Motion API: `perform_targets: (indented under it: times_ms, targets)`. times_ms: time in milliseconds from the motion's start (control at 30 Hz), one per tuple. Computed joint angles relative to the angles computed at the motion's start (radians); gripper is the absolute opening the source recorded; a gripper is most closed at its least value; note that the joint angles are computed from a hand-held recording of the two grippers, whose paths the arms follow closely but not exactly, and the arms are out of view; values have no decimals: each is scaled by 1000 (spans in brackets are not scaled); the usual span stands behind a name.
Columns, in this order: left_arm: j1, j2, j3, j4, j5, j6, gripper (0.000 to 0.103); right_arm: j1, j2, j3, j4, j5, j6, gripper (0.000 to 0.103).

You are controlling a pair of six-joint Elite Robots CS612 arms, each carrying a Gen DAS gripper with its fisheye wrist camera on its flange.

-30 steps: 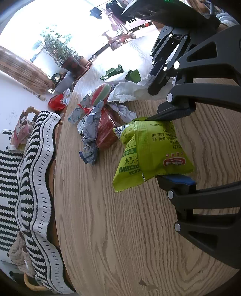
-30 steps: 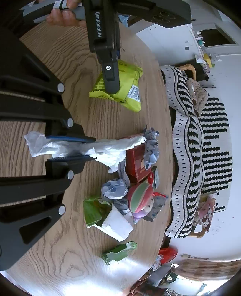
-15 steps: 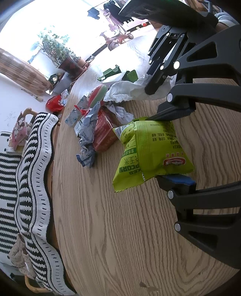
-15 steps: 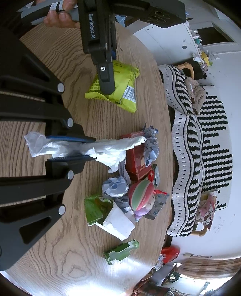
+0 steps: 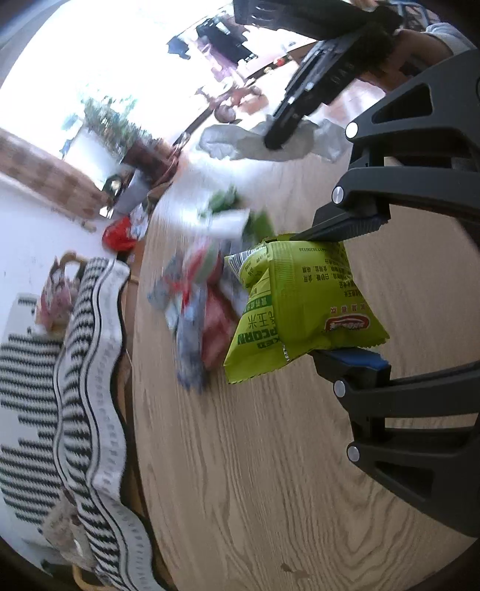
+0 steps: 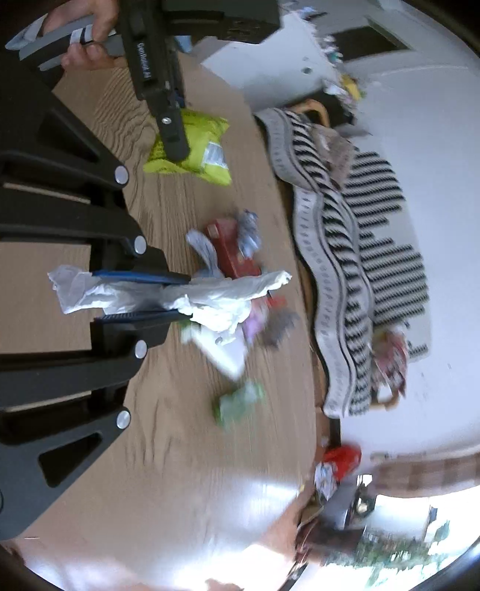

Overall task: Collect trash
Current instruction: 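Carry both items over the black bin and open both grippers to drop them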

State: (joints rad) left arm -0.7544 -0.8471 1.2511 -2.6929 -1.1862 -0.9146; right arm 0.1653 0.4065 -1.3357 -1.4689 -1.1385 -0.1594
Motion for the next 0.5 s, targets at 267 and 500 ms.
perform_targets:
  times_ms: [267, 500]
  targets:
    - [-79, 136, -273, 103, -160, 155, 48, -157, 59, -211, 80, 4, 104, 14]
    - [-119, 410, -694, 430, -448, 203, 48, -284, 157, -364, 367, 4, 201, 14]
